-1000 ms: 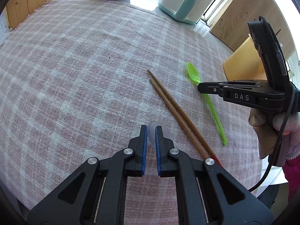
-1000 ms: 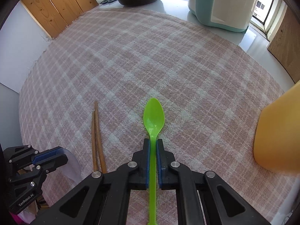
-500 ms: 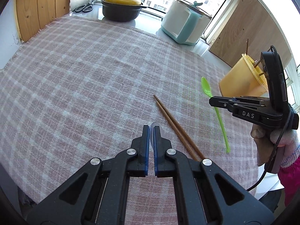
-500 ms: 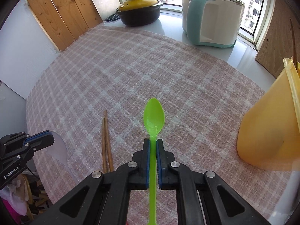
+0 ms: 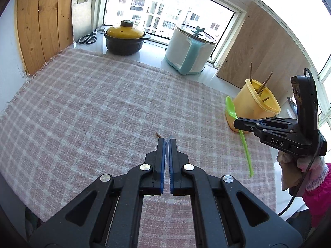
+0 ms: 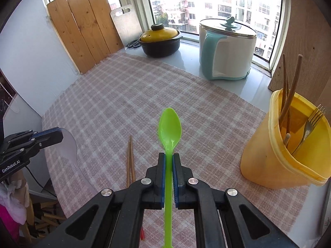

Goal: Organize utensils
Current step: 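Carry the green spoon in the right tool toward the yellow container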

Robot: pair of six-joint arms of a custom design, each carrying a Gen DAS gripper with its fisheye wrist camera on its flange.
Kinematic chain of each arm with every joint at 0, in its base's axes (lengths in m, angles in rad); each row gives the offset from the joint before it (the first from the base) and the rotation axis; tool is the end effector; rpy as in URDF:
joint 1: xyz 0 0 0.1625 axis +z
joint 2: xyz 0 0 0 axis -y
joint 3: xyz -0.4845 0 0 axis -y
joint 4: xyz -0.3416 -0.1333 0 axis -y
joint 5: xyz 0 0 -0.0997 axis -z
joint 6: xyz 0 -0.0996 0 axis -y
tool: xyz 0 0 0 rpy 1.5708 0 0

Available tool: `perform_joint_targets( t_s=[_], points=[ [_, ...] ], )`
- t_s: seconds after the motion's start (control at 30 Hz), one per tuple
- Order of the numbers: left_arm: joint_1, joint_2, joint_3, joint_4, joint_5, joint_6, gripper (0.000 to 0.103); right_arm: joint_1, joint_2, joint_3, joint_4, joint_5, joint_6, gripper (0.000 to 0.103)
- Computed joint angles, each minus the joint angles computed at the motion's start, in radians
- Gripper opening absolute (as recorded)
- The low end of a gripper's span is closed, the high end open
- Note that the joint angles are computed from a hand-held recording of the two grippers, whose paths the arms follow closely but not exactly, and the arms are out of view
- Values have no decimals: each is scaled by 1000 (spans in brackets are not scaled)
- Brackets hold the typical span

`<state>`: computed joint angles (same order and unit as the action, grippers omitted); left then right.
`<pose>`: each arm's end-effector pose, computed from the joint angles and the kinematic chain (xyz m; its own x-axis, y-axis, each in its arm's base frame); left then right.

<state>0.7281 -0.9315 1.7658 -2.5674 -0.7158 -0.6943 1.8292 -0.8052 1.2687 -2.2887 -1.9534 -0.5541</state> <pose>-0.3297 -0.5732 0.2499 -0.8769 -0.1061 -0.4689 0.2285 0.7662 -0.6006 0.2874 -0.7112 0.2948 -0.6530 -0.6167 0.4397 -0.6949 0.7187 -0.0239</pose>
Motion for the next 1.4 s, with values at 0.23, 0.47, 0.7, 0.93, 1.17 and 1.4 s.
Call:
perform_joint_targets(
  t_s=[0.23, 0.47, 0.7, 0.93, 1.17, 1.4],
  points=[
    [-23, 36, -69, -15, 9, 64, 1, -6, -45, -3, -20, 23, -25, 3],
    [-37, 89, -148, -33, 5, 125, 0, -25, -77, -36, -19, 47, -25, 3],
    [-46, 149, -243, -54, -12, 184, 1, -45, -95, -93, -9, 60, -44, 3],
    [-53, 224, -368, -64, -11, 251, 0, -65, -91, -173, 17, 79, -59, 3],
    [-43, 312, -529, -35, -20, 312, 0, -83, -75, -251, 50, 102, -73, 3],
    [-34, 398, -702, 27, -16, 358, 0, -91, -32, -369, 99, 121, -88, 3]
  ],
)
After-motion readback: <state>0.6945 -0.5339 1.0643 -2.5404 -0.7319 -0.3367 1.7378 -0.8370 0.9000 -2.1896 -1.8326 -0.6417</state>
